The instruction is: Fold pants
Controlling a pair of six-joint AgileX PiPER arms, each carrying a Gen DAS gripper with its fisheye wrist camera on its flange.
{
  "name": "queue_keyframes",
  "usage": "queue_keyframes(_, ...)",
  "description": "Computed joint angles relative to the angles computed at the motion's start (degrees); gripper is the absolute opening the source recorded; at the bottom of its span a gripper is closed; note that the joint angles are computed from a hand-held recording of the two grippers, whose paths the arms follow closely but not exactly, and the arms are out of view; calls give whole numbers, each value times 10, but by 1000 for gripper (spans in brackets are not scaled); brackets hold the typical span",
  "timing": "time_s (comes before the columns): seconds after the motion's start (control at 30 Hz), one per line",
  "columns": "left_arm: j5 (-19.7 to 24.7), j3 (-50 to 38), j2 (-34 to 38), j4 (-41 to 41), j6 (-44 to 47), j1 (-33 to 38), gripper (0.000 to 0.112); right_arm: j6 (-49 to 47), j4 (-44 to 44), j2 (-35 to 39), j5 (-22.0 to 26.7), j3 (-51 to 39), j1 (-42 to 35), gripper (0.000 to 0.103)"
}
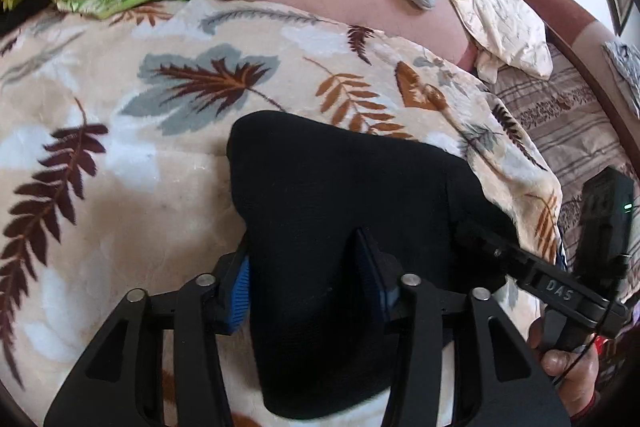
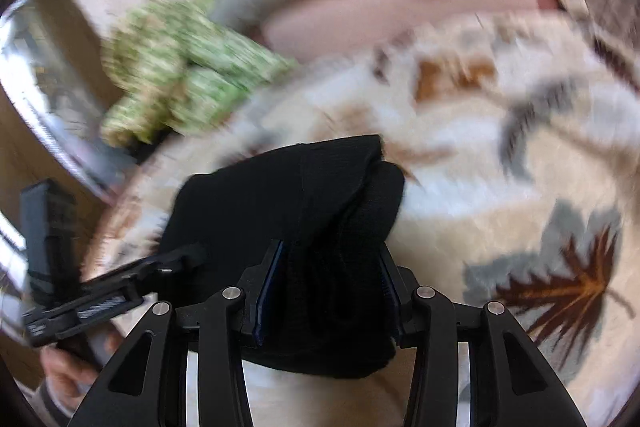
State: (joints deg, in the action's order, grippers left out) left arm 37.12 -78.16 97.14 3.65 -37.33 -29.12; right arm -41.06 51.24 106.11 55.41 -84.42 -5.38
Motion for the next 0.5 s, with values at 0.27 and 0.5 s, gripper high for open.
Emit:
queue_keyframes(0.27,20,3,-40,122,-89,-26,50,-55,32,-84,-35,52,-32,52)
queue_keyframes(0.5,54,-35,16,139,-88,-37,61,-63,-69,-89,-29,60,35,34)
